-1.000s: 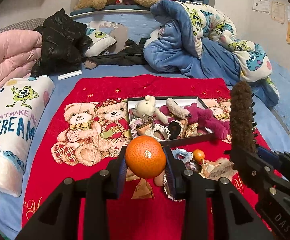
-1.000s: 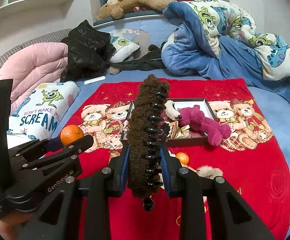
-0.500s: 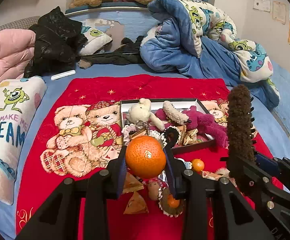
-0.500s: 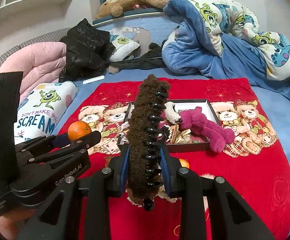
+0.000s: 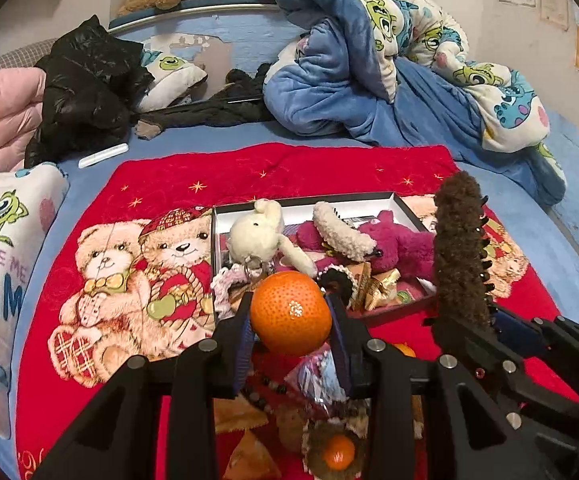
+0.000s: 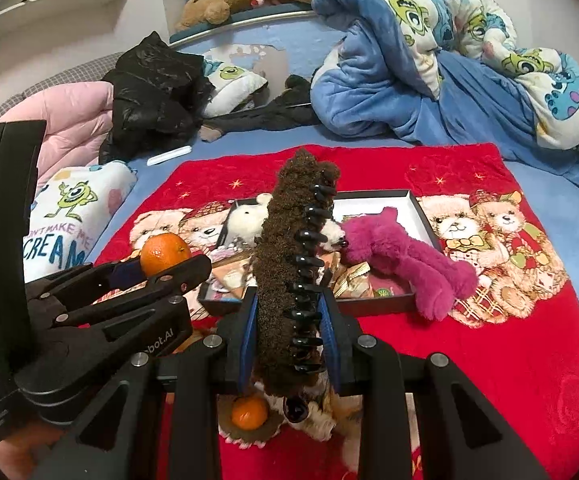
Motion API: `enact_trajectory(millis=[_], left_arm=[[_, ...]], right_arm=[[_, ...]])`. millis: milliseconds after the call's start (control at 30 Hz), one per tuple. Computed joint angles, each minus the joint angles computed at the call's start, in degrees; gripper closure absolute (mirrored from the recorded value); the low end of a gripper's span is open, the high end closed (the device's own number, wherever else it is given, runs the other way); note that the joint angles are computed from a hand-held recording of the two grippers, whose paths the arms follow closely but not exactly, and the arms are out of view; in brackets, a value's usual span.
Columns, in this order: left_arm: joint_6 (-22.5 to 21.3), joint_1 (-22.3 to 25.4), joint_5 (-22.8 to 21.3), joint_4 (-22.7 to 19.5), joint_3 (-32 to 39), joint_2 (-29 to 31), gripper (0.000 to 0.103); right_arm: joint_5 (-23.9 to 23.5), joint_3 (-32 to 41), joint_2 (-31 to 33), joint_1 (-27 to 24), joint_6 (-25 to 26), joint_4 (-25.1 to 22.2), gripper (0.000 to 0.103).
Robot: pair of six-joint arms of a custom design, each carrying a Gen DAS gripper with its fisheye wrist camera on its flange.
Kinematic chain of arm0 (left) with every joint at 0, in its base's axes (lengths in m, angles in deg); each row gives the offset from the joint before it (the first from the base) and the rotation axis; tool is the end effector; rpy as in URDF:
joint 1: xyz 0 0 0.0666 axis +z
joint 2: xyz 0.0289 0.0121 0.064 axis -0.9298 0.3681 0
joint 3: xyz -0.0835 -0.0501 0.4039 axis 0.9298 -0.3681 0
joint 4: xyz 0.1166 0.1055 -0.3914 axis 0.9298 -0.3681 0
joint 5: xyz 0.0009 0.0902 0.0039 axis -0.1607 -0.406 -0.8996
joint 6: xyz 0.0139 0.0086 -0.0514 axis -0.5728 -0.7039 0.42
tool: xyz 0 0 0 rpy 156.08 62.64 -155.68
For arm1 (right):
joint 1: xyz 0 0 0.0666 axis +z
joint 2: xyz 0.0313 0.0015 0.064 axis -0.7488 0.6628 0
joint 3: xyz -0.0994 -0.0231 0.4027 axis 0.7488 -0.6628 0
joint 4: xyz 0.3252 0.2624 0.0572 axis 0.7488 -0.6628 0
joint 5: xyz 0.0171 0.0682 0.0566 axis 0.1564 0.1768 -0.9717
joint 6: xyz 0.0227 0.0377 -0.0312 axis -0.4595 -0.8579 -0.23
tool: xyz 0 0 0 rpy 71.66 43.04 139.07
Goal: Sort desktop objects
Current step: 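Carry the clip with the right tool while the left carries the tangerine toward the box, then lower the brown clip with the right tool while the left lowers the tangerine into the box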
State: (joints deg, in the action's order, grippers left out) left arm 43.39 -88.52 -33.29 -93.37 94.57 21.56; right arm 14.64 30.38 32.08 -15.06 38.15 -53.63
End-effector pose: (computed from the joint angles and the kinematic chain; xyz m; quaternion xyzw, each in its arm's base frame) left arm 0.5561 -0.1928 0.4769 -0.0873 0.9149 -0.0080 0.3941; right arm 0.5521 0.3625 0.4879 -0.1759 0.8952 0.1405 0.3846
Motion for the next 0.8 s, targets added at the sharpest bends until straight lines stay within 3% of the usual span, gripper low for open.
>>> enact_trajectory(millis=[600, 800], left_arm=[[-3.3, 2.9, -0.3, 2.1, 10.7, 12.1, 0.068], [-2.0, 4.0, -0.2, 3.3, 14.5, 16.4, 0.068]], right_arm=[[-2.6, 12.6, 12.9, -3.6, 1.0, 0.6, 0.076], [-3.5, 19.2, 18.5, -4.6, 1.8, -1.4, 0.076]])
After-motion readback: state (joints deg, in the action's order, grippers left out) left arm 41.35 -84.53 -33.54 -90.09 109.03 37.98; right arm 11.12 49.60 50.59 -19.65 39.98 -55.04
